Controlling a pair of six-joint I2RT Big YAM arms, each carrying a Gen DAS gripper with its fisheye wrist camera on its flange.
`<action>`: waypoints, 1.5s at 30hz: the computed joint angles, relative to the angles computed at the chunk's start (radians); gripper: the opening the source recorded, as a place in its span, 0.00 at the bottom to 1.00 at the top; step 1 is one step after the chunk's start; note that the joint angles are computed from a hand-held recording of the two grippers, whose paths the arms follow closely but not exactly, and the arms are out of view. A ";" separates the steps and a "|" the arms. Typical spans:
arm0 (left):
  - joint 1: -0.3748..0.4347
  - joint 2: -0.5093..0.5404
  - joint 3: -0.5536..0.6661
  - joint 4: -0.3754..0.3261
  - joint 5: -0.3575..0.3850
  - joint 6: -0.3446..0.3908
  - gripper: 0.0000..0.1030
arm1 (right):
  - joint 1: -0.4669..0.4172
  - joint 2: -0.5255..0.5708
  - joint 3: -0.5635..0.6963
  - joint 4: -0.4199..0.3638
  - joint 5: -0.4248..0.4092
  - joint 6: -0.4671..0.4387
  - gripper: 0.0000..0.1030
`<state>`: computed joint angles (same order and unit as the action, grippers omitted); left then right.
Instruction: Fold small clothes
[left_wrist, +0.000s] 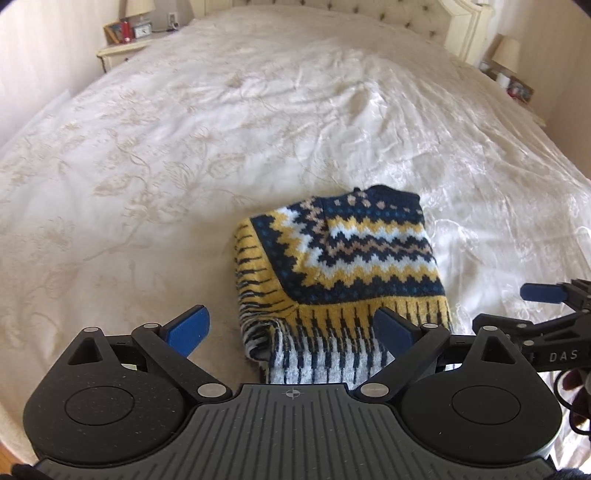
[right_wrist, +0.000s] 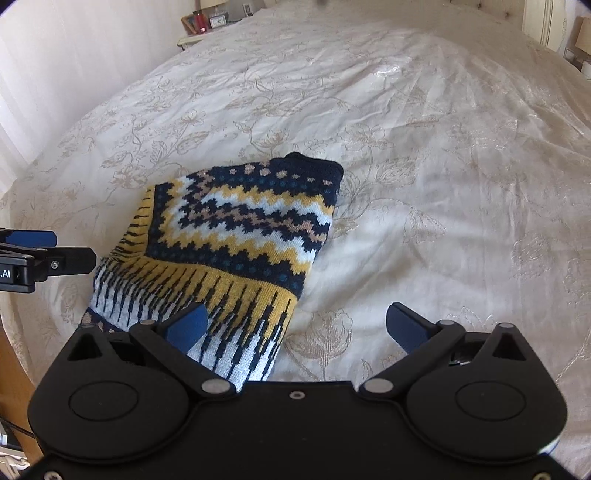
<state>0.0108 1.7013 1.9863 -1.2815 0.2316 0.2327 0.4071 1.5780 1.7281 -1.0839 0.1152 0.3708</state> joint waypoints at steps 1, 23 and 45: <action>-0.005 -0.010 0.002 0.005 -0.013 -0.013 0.93 | 0.001 -0.009 -0.004 0.008 -0.001 -0.001 0.99; 0.014 -0.115 0.000 -0.078 -0.044 -0.084 0.92 | 0.141 -0.112 -0.009 -0.014 0.170 0.112 0.99; 0.050 -0.283 -0.181 -0.122 -0.076 -0.043 0.92 | 0.285 -0.138 0.037 -0.245 0.285 0.390 0.99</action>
<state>0.0605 1.4183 1.8048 -1.4040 0.1558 0.1901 0.6919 1.4400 1.7649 -1.3288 0.4005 0.7607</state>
